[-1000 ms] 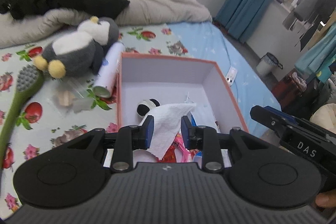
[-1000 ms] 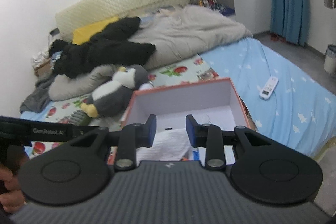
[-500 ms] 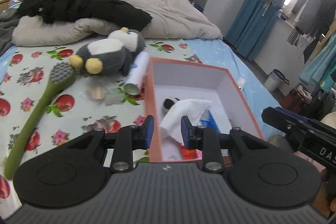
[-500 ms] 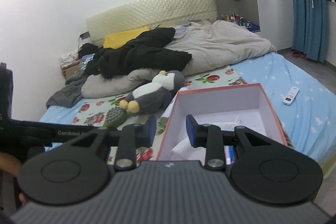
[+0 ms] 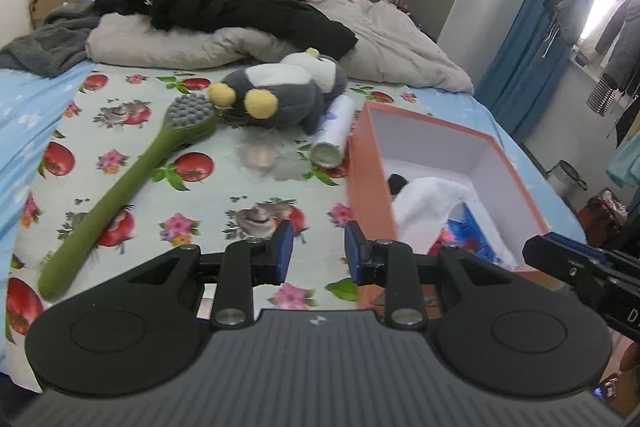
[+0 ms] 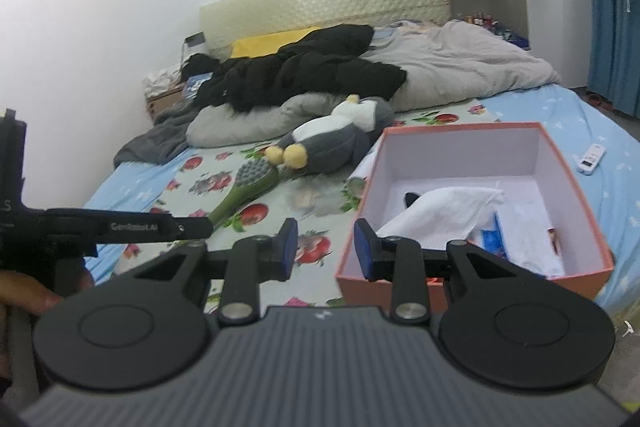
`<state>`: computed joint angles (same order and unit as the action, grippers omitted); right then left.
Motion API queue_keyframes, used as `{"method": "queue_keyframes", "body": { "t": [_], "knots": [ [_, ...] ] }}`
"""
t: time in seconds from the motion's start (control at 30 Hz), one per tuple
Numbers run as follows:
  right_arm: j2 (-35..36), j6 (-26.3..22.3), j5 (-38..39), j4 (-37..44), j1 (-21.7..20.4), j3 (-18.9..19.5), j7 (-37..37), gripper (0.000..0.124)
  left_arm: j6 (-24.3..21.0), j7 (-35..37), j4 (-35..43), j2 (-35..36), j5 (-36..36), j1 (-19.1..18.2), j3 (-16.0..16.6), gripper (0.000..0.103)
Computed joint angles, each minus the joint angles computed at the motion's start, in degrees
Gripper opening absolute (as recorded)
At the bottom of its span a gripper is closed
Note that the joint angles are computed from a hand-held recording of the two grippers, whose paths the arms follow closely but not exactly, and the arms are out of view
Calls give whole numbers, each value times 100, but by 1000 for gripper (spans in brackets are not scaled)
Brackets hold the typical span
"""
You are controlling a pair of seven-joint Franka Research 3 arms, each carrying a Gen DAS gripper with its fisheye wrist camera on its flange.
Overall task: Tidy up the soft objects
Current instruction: 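Withdraw both open grippers from the box toward the bed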
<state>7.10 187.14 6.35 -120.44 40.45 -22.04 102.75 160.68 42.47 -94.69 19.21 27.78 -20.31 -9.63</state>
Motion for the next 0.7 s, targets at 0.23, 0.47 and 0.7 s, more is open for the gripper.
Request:
{"method": "queue_keyframes", "body": {
  "t": [0.23, 0.47, 0.7],
  "knots": [
    [218, 16, 439, 105, -1072, 1353, -492, 34, 468, -1063, -659, -228, 874, -128, 373, 32],
    [486, 31, 706, 197, -688, 1170, -588, 34, 1029, -1131, -1287, -371, 588, 221, 157, 32],
    [808, 32, 855, 316, 645, -146, -340, 34, 1311, -1865, -1686, -551, 1102, -12, 519, 32]
  ]
}}
